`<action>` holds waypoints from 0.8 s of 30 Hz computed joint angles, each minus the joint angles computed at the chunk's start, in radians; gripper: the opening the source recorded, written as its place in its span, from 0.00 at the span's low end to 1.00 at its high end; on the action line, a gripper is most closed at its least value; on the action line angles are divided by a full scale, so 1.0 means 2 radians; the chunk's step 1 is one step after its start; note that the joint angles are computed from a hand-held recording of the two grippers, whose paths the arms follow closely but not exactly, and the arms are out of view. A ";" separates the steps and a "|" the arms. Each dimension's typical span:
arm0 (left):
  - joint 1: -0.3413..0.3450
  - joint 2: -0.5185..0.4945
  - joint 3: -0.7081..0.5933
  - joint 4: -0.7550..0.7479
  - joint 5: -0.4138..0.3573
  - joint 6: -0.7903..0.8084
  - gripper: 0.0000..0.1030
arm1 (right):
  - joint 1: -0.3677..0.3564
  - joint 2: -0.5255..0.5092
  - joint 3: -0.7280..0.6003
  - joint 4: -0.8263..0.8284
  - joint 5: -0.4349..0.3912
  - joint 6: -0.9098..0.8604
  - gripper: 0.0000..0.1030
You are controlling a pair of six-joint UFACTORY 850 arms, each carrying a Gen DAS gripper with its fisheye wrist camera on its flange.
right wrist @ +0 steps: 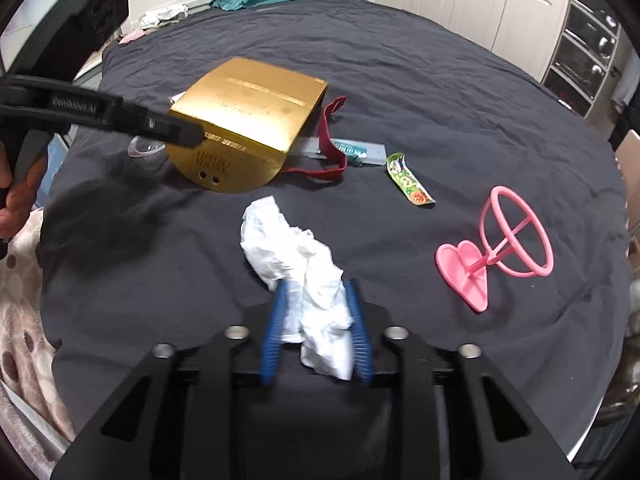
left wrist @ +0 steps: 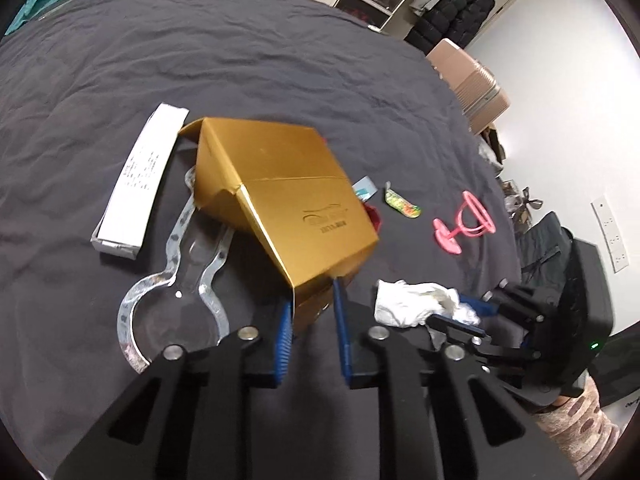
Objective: Collect trash
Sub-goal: 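Grasp the gold box with the left tool while the right tool grasps the white tissue, then carry the gold box and the tissue over to the bin with both tools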
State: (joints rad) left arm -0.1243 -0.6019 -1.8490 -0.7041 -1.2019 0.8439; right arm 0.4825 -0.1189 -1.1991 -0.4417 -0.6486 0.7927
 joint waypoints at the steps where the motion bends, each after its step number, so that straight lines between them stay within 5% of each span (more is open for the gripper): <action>1: 0.000 0.002 0.001 -0.005 0.001 0.001 0.14 | 0.000 0.000 0.000 0.002 0.001 0.004 0.14; 9: 0.001 0.031 0.022 -0.029 0.012 0.033 0.01 | -0.017 0.044 0.040 0.045 0.077 0.066 0.11; 24: 0.041 0.082 0.047 -0.055 0.003 0.074 0.01 | 0.009 0.080 0.038 -0.043 0.079 0.183 0.10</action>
State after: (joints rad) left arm -0.0430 -0.4380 -1.7547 -0.8138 -1.1962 0.9922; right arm 0.5009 0.0420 -1.1235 -0.5286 -0.4912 1.1580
